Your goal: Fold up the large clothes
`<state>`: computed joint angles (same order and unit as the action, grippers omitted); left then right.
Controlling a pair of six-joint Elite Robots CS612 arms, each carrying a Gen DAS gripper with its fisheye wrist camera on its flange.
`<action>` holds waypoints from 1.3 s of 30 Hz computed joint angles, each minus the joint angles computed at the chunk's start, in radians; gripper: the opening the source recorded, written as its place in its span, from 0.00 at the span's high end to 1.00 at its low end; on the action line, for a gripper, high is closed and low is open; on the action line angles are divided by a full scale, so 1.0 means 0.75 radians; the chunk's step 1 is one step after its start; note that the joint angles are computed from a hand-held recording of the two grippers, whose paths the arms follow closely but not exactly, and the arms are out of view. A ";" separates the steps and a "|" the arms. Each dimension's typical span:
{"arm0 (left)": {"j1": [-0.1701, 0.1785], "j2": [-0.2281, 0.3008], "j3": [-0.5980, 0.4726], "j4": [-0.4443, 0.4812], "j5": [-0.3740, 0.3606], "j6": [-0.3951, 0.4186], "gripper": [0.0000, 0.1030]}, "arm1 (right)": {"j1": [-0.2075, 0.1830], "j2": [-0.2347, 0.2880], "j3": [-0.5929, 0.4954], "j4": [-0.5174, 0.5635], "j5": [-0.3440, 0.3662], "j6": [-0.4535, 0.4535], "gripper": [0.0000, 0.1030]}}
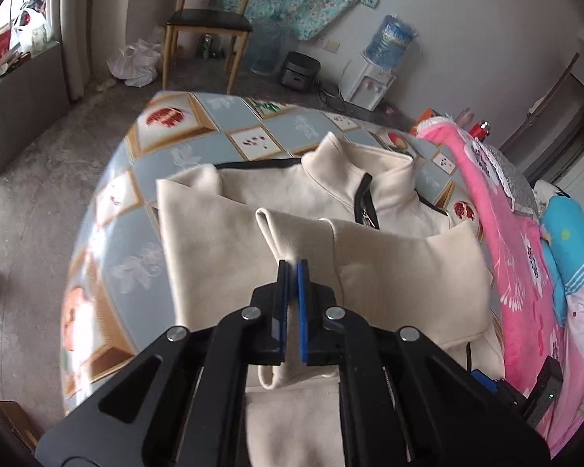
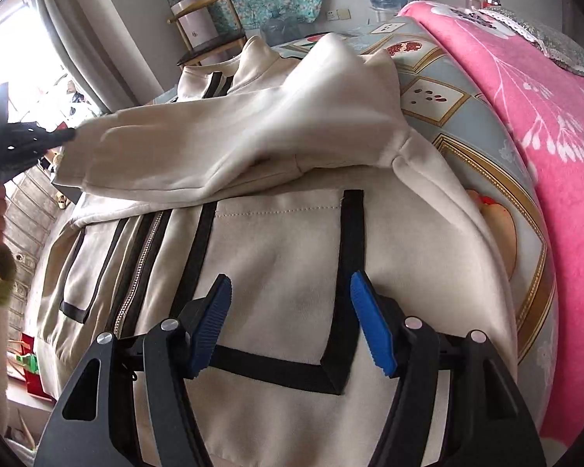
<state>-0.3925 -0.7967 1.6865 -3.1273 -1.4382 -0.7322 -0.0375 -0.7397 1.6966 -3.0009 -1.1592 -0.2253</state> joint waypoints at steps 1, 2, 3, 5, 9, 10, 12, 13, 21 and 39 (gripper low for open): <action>0.006 -0.004 0.007 0.025 0.001 -0.024 0.96 | 0.002 -0.002 0.001 0.004 -0.009 -0.007 0.39; 0.012 -0.004 0.012 0.057 0.006 -0.046 0.96 | 0.004 -0.005 0.002 0.011 -0.018 -0.015 0.39; 0.018 0.003 0.009 0.117 0.015 -0.066 0.96 | 0.005 -0.008 0.001 0.020 -0.026 -0.020 0.39; 0.032 0.022 0.008 0.173 -0.027 -0.102 0.96 | 0.007 -0.024 0.000 0.065 -0.043 -0.032 0.39; 0.043 0.036 0.050 0.134 -0.061 -0.131 0.96 | -0.029 -0.091 -0.016 0.212 0.106 -0.052 0.39; 0.041 0.034 0.058 0.117 -0.058 -0.128 0.96 | -0.034 -0.099 -0.032 0.235 0.125 -0.050 0.39; 0.039 0.029 0.069 0.096 -0.048 -0.123 0.96 | -0.041 -0.094 -0.103 0.258 0.122 0.007 0.31; 0.037 0.027 0.069 0.096 -0.040 -0.120 0.96 | -0.041 -0.080 -0.142 0.260 0.112 0.042 0.29; 0.022 0.032 0.057 0.154 0.015 -0.100 0.96 | 0.012 0.208 -0.654 0.492 -0.188 0.231 0.39; 0.008 0.044 0.048 0.167 0.103 -0.027 0.95 | 0.016 0.250 -0.645 0.268 -0.408 0.305 0.98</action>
<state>-0.3864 -0.7640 1.7224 -3.0017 -1.3613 -0.7521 -0.0258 -0.5524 1.2125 -2.7997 -1.4649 0.0037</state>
